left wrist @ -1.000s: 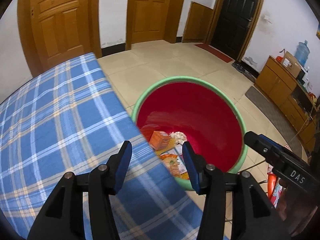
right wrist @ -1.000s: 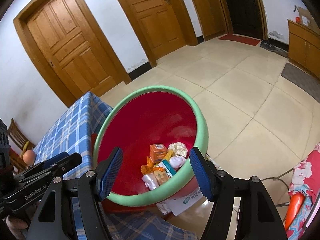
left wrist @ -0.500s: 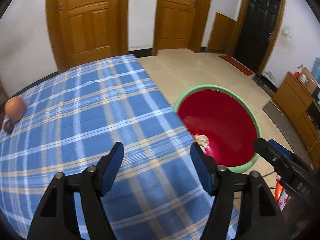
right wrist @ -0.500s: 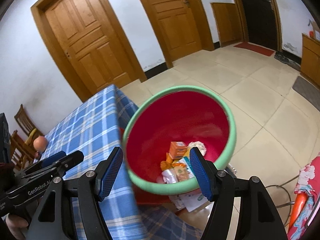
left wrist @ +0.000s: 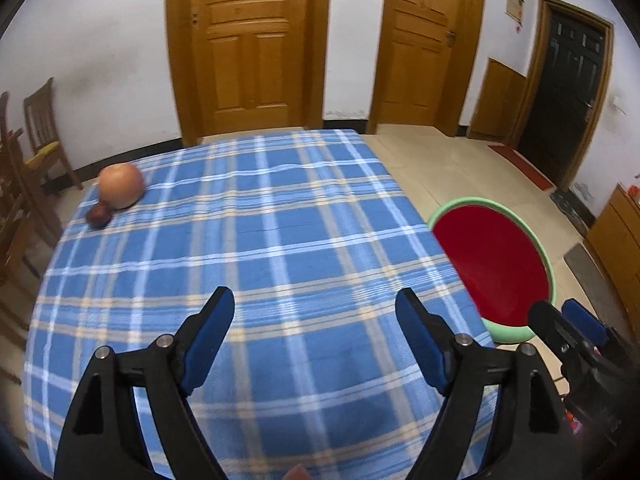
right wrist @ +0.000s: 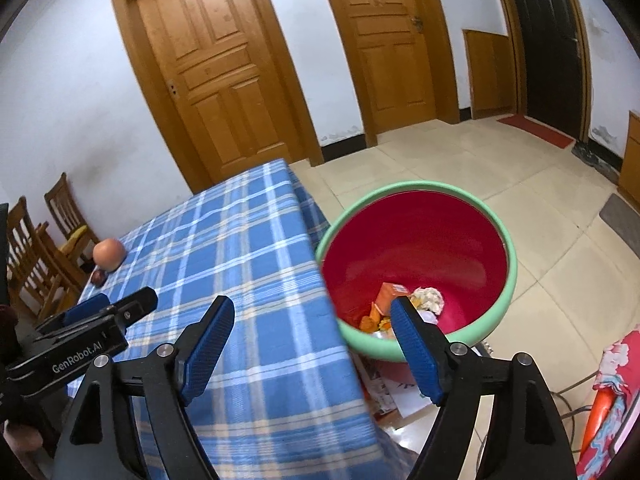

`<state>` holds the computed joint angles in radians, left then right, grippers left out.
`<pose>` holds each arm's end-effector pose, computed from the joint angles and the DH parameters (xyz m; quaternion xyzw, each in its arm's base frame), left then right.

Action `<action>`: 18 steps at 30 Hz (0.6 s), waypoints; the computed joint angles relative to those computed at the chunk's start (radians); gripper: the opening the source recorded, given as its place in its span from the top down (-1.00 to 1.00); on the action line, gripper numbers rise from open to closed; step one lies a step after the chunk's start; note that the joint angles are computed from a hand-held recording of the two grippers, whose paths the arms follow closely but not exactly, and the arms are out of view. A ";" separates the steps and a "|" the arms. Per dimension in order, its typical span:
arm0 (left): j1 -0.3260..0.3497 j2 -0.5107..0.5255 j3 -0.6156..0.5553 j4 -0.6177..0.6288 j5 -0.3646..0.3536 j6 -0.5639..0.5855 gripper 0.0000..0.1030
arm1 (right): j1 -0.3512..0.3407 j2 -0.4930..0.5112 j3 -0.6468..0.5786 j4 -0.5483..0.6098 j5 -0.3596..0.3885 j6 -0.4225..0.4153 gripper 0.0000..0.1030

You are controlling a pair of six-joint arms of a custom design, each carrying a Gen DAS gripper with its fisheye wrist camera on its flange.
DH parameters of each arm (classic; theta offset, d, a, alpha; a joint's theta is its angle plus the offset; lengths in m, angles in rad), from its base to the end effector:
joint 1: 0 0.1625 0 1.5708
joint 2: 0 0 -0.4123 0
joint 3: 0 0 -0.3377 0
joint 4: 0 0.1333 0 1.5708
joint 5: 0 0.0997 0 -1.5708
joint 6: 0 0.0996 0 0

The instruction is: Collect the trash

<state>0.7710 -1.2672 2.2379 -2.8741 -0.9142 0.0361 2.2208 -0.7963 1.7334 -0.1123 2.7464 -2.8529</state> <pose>-0.1760 -0.4416 0.2352 0.3301 0.8748 -0.2639 0.2367 0.2999 -0.3261 0.0892 -0.0595 -0.7986 0.5040 0.3234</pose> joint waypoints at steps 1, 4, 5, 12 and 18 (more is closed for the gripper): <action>0.000 -0.018 0.010 -0.002 0.006 -0.002 -0.61 | 0.008 0.011 -0.010 0.005 0.006 0.001 -0.58; -0.001 -0.055 0.030 -0.003 0.021 -0.006 -0.62 | 0.037 0.043 -0.040 0.011 0.027 -0.011 -0.60; -0.003 -0.069 0.039 -0.005 0.030 -0.008 -0.62 | 0.048 0.055 -0.050 0.009 0.037 -0.019 -0.60; -0.032 -0.151 0.109 -0.029 0.093 -0.023 -0.62 | 0.098 0.123 -0.102 0.019 0.087 -0.029 -0.61; -0.049 -0.197 0.149 -0.028 0.107 -0.021 -0.62 | 0.121 0.160 -0.122 0.039 0.110 -0.014 -0.61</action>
<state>0.7224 -1.4639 2.3868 -2.9019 -0.8073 0.0150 2.3422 -0.6360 1.6115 -0.0733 2.8559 -2.8672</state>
